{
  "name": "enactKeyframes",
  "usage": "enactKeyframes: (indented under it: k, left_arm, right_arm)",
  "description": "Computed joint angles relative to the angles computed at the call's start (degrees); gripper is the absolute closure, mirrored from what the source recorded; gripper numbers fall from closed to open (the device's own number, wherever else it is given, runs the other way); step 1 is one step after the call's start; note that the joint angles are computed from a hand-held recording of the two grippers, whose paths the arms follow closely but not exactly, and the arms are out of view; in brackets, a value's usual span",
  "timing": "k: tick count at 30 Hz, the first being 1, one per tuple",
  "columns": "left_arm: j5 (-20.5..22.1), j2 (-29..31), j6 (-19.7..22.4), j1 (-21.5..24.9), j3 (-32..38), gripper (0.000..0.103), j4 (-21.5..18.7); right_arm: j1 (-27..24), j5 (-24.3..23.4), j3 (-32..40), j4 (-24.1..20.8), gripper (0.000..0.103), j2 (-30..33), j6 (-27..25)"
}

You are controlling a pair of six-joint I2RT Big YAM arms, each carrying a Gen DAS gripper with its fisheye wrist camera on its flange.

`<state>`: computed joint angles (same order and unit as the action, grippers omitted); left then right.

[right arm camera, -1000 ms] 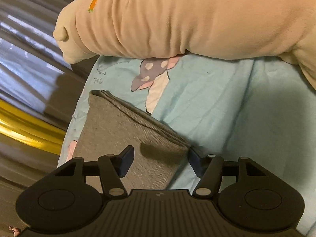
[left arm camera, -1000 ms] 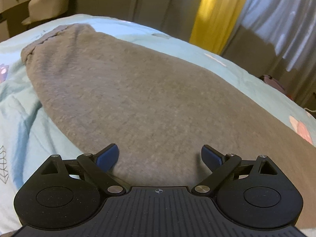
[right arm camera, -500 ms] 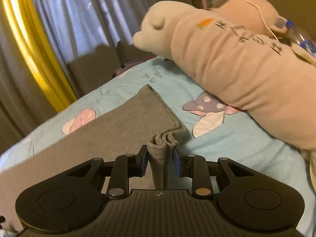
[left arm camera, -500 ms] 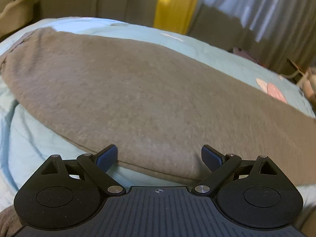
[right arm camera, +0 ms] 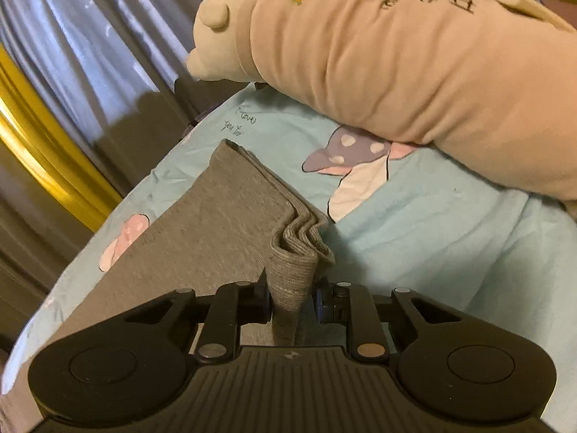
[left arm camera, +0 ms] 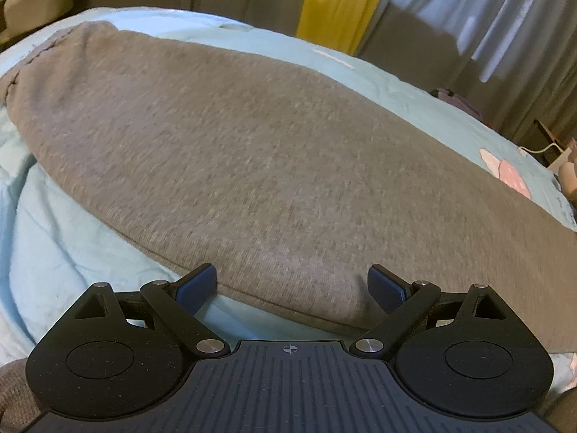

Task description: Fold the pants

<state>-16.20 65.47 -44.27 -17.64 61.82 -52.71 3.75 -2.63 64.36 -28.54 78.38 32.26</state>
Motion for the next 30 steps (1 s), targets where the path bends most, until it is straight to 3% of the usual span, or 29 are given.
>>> enactKeyframes:
  k: [3,7,9,12,14,18,22,26,28,30]
  left_arm:
    - [0.79,0.78,-0.51,0.39,0.57,0.007,-0.97]
    - [2.0,2.18,-1.35,1.08,1.55,0.007,-3.51]
    - [1.91,1.91,-1.13,1.04,1.35,0.007,-3.19]
    - [2.57,0.63,-1.41,1.69,0.25,0.007,-1.32]
    - [2.54,-0.68,-2.54,2.33,-0.88,0.007,0.54]
    - [3.39,-3.32,-5.39,3.8,-3.01,0.007,3.61]
    - [4.36,-5.11,-8.34,4.84,-4.38,0.007,4.85]
    - [4.74,-5.46,-8.73,4.95,-4.7,0.007,5.08]
    - [4.81,-5.56,-7.86,4.73,-4.91,0.007,5.58]
    - [5.45,-5.49,-6.0,4.58,-5.03,0.007,6.51]
  right_arm:
    - [0.24,1.13,0.89,-1.17,0.082,0.71,-0.94]
    - [0.05,1.84,2.66,-3.77,0.081,2.1,1.62]
    - [1.38,4.91,4.32,-5.38,0.088,2.31,0.6]
    - [6.23,8.9,8.25,-5.03,0.089,2.28,-7.92]
    - [10.71,8.73,10.79,-2.88,0.089,2.16,-14.91]
    - [21.31,3.56,14.8,0.43,0.089,3.8,-27.25]
    - [29.62,-1.62,16.05,-0.32,0.088,8.32,-32.11]
    - [33.64,-4.39,19.65,-11.87,0.075,15.8,-30.19]
    - [33.71,-5.62,17.69,-10.8,0.061,14.58,-28.73]
    - [31.18,-13.68,16.76,-10.25,0.035,12.54,-25.44]
